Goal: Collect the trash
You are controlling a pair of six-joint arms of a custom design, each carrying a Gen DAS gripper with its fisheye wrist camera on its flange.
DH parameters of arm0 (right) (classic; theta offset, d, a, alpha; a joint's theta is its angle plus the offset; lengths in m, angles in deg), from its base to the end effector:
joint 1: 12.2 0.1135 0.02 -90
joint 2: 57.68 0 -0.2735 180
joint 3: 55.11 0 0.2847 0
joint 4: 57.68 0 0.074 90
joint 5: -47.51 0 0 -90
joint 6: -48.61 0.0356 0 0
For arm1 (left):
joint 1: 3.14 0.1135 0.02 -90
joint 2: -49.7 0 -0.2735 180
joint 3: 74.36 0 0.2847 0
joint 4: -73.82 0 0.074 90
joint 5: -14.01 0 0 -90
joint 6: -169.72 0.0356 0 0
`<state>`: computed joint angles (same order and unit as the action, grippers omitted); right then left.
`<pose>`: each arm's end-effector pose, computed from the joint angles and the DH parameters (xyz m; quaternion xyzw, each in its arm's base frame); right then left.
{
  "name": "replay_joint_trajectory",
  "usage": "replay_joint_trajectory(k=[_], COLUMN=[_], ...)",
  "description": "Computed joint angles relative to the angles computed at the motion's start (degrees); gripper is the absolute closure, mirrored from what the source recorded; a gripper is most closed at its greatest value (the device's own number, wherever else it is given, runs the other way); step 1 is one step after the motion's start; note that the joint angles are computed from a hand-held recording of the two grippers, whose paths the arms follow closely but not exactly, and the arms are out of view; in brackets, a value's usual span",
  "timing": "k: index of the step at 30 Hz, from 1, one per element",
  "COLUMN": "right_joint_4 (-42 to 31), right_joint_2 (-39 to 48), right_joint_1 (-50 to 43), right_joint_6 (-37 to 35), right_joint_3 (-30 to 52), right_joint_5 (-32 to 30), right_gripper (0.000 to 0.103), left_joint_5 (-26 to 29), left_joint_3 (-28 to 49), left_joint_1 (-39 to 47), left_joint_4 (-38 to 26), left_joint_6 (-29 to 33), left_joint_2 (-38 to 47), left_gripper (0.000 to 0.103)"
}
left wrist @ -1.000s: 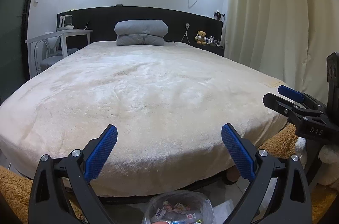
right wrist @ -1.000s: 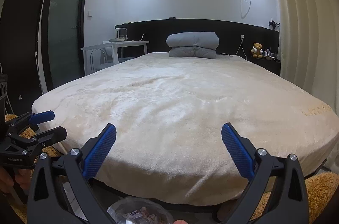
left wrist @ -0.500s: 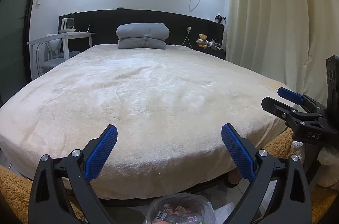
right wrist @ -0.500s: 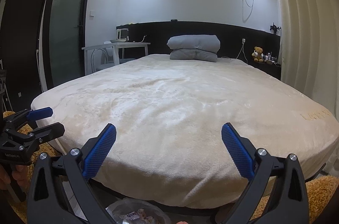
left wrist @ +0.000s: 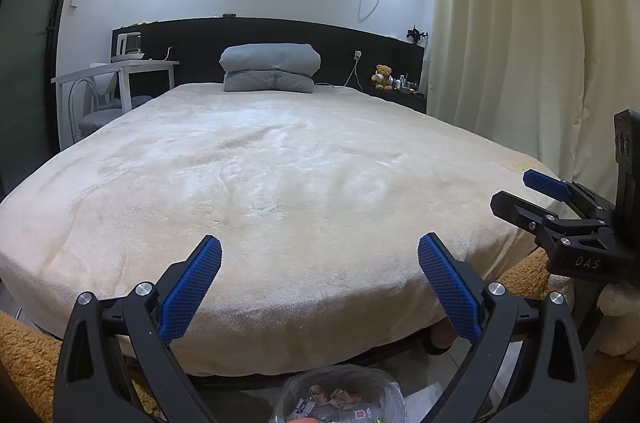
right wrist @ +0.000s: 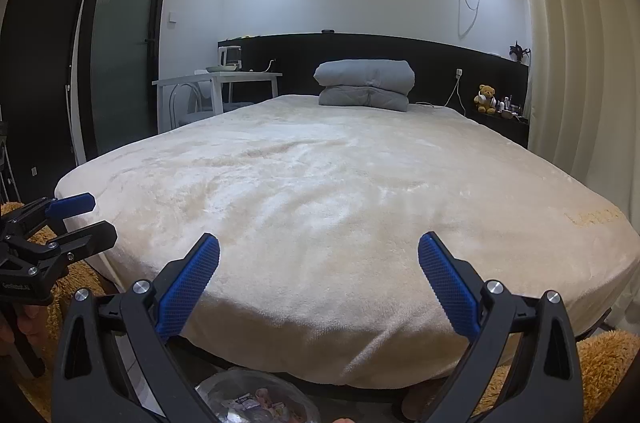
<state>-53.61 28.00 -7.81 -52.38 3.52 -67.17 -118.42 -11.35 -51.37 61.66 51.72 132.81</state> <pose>0.3487 0.0417 0.2152 -0.2259 0.7914 0.1468 0.5487 0.2440 -0.2371 0.2337 -0.0286 0.8344 -0.0285 0.5497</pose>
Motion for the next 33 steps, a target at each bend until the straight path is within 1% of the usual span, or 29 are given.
replay_joint_trajectory(k=[16, 33], right_joint_4=[-0.8, -2.5], right_joint_2=[-0.9, -0.6], right_joint_1=[0.0, 0.3], right_joint_6=[-0.2, -0.7], right_joint_3=[-0.1, 0.6], right_joint_5=[-0.5, 0.5], right_gripper=[0.005, 0.005], left_joint_5=[-0.4, -0.1], left_joint_3=[0.0, 0.3], left_joint_1=[-0.1, -0.4], left_joint_4=[0.0, -0.5], left_joint_6=[0.1, -0.2], left_joint_2=[0.0, 0.1], left_gripper=[0.007, 0.007])
